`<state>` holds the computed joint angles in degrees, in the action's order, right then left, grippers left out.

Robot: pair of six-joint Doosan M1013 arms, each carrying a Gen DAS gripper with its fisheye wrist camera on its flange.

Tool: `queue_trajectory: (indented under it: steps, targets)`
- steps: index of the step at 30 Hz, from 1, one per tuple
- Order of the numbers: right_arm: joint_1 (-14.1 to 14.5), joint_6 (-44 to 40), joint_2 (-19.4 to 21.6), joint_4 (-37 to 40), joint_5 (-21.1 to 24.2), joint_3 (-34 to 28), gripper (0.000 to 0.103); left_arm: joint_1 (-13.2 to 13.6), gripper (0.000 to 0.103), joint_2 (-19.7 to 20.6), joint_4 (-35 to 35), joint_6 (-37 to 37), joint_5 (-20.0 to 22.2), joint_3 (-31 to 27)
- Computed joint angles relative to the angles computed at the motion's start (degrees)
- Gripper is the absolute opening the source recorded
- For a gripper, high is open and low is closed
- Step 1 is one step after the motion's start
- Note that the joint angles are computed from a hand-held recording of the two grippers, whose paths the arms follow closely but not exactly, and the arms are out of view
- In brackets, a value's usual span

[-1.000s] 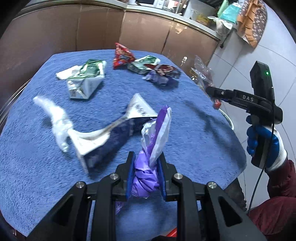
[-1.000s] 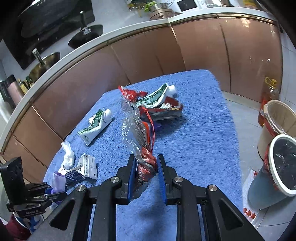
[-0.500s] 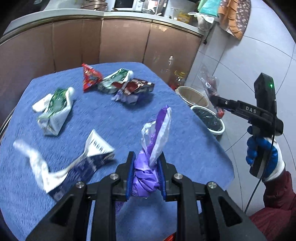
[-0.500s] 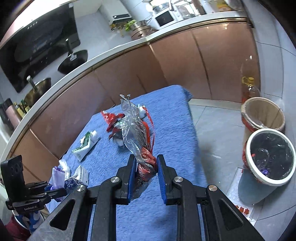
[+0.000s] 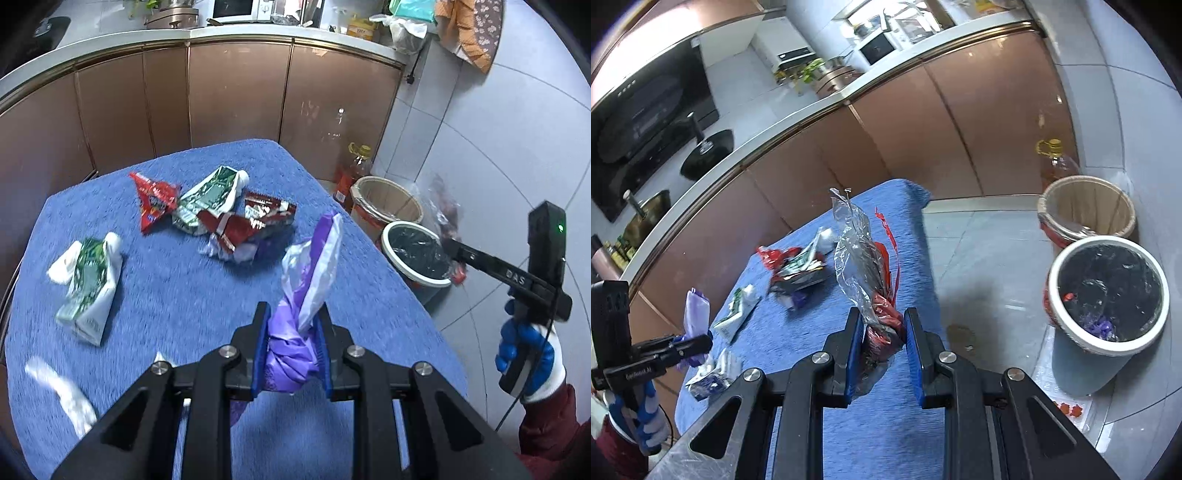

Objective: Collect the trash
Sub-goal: 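Lift both held wrappers and carry them toward the white bin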

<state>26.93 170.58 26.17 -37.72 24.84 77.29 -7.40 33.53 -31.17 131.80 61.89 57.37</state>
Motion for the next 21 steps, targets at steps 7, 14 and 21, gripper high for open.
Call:
queue_trajectory:
  steps: [7,14,21]
  targets:
    - [-1.00,9.82,-1.06,-6.62,4.48,2.75,0.021,-3.73,0.022,4.93,2.35,-1.84,4.89,-8.99]
    - [-2.32,16.72,-2.23,-11.10,11.89,5.13,0.021,-8.86,0.022,10.38,1.51,-1.46,9.59,-18.30]
    - [-3.83,17.02,-1.37,-12.33,20.07,4.66,0.022,-13.46,0.022,18.17,0.02,-4.88,16.00,-31.16]
